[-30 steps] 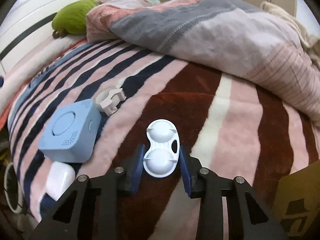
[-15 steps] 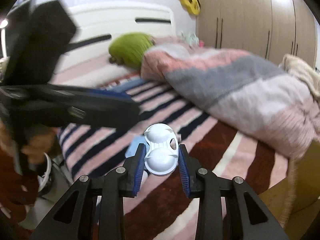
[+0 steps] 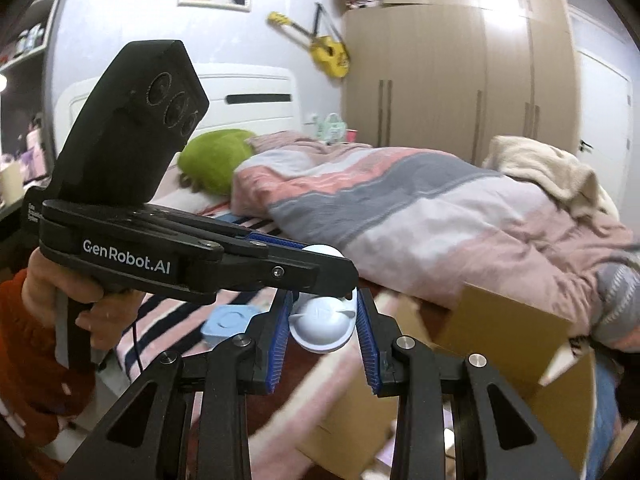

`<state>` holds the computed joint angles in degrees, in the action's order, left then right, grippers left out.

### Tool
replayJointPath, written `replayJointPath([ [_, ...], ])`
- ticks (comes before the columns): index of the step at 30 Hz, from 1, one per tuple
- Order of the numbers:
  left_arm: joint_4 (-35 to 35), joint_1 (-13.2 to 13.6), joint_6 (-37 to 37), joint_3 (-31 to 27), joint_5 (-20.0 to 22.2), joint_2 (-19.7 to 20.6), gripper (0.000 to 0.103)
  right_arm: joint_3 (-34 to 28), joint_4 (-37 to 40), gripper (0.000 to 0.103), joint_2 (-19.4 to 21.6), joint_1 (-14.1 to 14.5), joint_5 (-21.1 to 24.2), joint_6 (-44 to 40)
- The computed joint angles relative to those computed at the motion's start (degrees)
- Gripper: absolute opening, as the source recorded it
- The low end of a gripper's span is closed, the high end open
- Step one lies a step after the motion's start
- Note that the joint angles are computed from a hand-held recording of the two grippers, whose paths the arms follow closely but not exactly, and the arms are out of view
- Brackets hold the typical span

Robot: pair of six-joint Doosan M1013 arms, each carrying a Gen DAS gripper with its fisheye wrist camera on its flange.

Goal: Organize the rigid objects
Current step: 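Carry the white lens case into the cardboard box and release it, then reach the right gripper to the white earbud case and grasp it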

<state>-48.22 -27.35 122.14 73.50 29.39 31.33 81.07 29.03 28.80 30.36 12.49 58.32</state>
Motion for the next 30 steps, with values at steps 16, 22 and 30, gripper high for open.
replayJointPath([
  [16, 15.6, -4.0, -12.0, -14.5, 10.0, 8.6, 0.068, 1.3, -26.6, 0.043, -1.1, -3.9, 8.2, 28.5],
  [22, 18.5, -3.4, -15.3, -12.4, 7.5, 7.1, 0.075, 1.8, -31.5, 0.061, -1.3, -3.7, 9.7, 32.4],
  [30, 24.9, -1.0, -20.0, -0.8, -2.8, -0.4, 0.080, 0.1, -17.2, 0.061, -0.9, -1.9, 7.8, 17.2],
])
